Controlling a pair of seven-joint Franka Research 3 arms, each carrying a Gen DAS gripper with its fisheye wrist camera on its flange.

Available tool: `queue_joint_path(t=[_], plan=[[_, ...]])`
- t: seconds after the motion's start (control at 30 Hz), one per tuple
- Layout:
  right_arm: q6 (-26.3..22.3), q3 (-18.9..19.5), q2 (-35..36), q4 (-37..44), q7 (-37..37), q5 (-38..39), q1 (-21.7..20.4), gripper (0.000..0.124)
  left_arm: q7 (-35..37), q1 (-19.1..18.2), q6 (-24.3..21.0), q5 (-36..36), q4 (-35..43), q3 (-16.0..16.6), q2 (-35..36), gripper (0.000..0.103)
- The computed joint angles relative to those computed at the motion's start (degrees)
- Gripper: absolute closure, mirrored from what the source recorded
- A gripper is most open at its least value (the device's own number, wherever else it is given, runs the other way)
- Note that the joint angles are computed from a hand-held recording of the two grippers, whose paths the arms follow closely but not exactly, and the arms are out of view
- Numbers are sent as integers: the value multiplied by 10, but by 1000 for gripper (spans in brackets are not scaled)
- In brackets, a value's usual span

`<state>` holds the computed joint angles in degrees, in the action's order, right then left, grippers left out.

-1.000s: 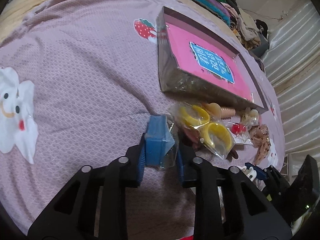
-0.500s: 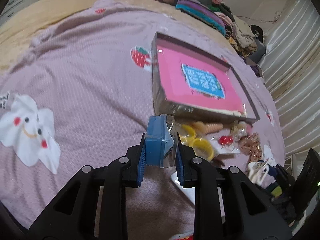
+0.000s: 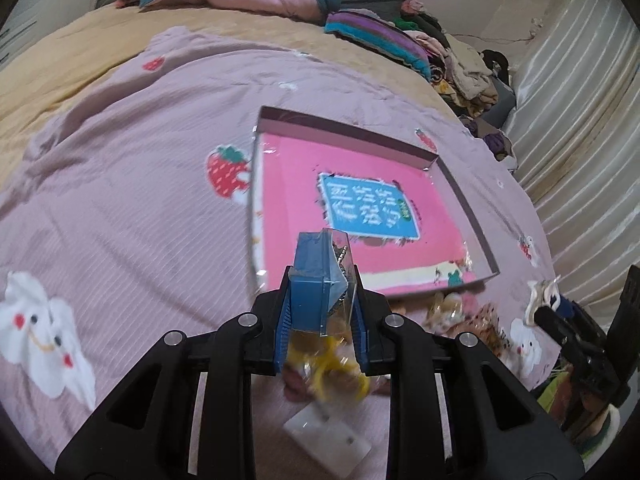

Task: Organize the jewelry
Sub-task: 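Carry the blue clip and white claw clip over the box with both tools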

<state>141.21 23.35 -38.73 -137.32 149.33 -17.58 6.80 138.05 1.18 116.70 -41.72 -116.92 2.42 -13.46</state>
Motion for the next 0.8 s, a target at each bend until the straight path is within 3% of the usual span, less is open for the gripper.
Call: queue_joint_path(t=[0.33,0.8], plan=[[43,-29,56,34,-30,-31,-36,45,-26,-24,19,19,27,-33,33,86],[129,-86,146,67,-77,6,-31,45,-78,-36,47,81,46,-67,79,86]])
